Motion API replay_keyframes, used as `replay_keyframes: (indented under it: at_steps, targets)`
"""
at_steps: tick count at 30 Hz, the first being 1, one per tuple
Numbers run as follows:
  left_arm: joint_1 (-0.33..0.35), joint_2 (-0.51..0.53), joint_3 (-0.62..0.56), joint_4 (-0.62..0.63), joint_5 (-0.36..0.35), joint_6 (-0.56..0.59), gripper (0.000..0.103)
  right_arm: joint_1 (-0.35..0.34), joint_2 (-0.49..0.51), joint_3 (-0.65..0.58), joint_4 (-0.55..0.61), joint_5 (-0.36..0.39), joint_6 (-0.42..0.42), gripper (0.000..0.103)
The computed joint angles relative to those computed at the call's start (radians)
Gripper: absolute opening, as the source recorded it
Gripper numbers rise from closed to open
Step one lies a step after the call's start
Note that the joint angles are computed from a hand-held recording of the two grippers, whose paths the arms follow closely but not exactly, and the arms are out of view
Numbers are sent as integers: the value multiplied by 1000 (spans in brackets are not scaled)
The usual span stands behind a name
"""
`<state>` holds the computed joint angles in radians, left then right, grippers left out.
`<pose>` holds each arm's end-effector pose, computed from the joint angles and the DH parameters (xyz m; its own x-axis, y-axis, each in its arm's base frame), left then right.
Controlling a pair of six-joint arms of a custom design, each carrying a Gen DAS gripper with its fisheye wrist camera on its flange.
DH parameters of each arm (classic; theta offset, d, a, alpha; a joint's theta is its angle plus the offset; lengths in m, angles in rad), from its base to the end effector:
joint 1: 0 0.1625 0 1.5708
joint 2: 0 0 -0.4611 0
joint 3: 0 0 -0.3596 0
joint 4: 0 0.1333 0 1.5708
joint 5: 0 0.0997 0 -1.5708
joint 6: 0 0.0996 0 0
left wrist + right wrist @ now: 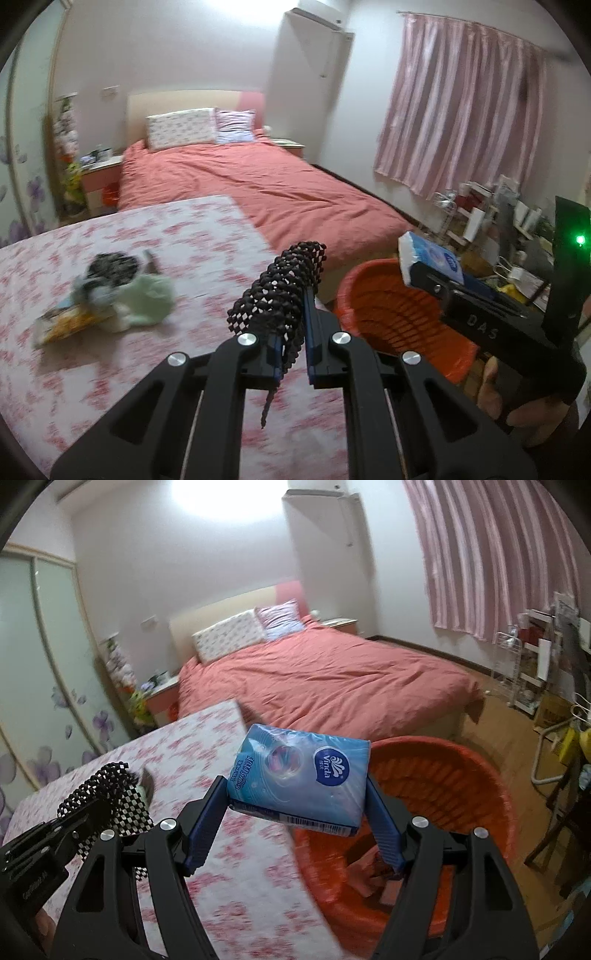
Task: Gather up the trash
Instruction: 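Carry mesh pad and blue tissue pack over the orange basket and release both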
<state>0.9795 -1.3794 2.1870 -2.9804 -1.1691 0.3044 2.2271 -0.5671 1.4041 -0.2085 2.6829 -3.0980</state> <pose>-0.1192 -0.4865 0.3362 -0.7090 0.5192 -0.4772 0.7043 0.5541 -0.4437 0.4051 -0.4539 0.0366 -0.8082 0.3244 0.4914 -0.3238 0.4521 -0.8311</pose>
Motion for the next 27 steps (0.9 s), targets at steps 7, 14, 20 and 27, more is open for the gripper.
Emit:
replay_keyframes:
  at_steps: [7,14,20,27]
  targets:
    - [-55,91,-13,-10,-63,-17,11,-32,-86,120,-140,43,-38,72]
    - [-74,202,-50,-20,-117,-32,11,-75,-145,195,-186,42,-7,72]
    - [-74,290,-86,-9,-130,-48,12,-111,-190,260,-227,1,29,72]
    - [-43,327,-99,13,-75,-65,43,-143,-191,274,-162,-60,131,77]
